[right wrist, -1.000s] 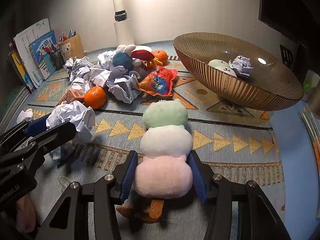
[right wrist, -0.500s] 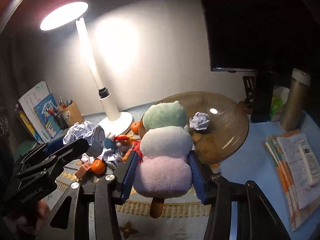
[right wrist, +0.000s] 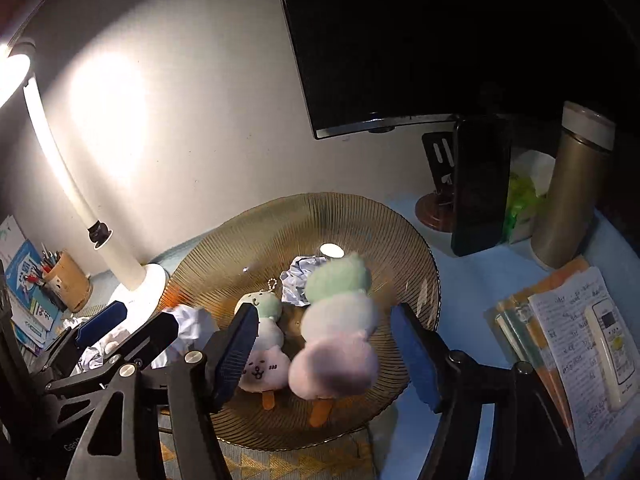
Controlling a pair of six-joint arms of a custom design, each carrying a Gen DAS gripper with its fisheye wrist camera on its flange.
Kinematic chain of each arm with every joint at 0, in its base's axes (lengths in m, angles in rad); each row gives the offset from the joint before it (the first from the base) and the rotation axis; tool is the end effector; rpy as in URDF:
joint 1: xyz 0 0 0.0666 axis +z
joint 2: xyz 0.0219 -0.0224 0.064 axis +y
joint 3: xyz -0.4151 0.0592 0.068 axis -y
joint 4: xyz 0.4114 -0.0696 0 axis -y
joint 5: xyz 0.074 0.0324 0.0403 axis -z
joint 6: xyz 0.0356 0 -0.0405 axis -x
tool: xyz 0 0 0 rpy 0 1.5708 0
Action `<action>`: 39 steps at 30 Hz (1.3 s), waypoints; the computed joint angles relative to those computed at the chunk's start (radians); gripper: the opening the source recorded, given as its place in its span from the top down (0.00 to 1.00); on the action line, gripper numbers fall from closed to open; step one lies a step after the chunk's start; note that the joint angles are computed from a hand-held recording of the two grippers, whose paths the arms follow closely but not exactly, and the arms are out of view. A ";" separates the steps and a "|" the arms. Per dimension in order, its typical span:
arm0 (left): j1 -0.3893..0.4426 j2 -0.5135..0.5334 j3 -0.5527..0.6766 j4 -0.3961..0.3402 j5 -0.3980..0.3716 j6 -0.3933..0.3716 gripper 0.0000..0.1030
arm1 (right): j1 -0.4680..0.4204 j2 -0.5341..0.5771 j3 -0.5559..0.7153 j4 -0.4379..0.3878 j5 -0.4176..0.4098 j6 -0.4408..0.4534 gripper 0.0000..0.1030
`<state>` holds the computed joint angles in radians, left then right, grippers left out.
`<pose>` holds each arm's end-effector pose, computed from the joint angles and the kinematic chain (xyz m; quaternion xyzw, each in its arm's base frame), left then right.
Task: Organize objects
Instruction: 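Carry both into the amber bowl and open both grippers, then move both grippers back toward the paper ball and plaid cloth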
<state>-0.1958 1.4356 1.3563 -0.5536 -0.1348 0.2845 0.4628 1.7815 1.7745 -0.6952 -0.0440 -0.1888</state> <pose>0.5221 -0.0991 0.4537 -0.0699 0.8878 -0.0489 0.4523 0.5991 0.3002 0.4485 -0.1330 0.8972 0.1535 0.3922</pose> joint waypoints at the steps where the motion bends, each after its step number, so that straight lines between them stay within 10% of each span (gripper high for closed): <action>1: 0.002 -0.017 -0.014 -0.003 -0.008 0.004 0.15 | 0.002 -0.008 -0.013 0.010 -0.010 0.003 0.35; 22: 0.125 -0.537 -0.454 -0.214 -0.310 0.149 0.15 | 0.270 -0.183 -0.291 0.138 -0.042 0.023 0.35; 39: 0.206 -0.604 -0.561 -0.187 -0.246 0.199 0.15 | 0.312 -0.127 -0.348 0.171 0.042 0.063 0.34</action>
<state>0.0104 0.8318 0.7954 -0.7406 -0.3804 0.4833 0.7752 1.6540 1.4265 -0.5241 -0.0017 -0.1255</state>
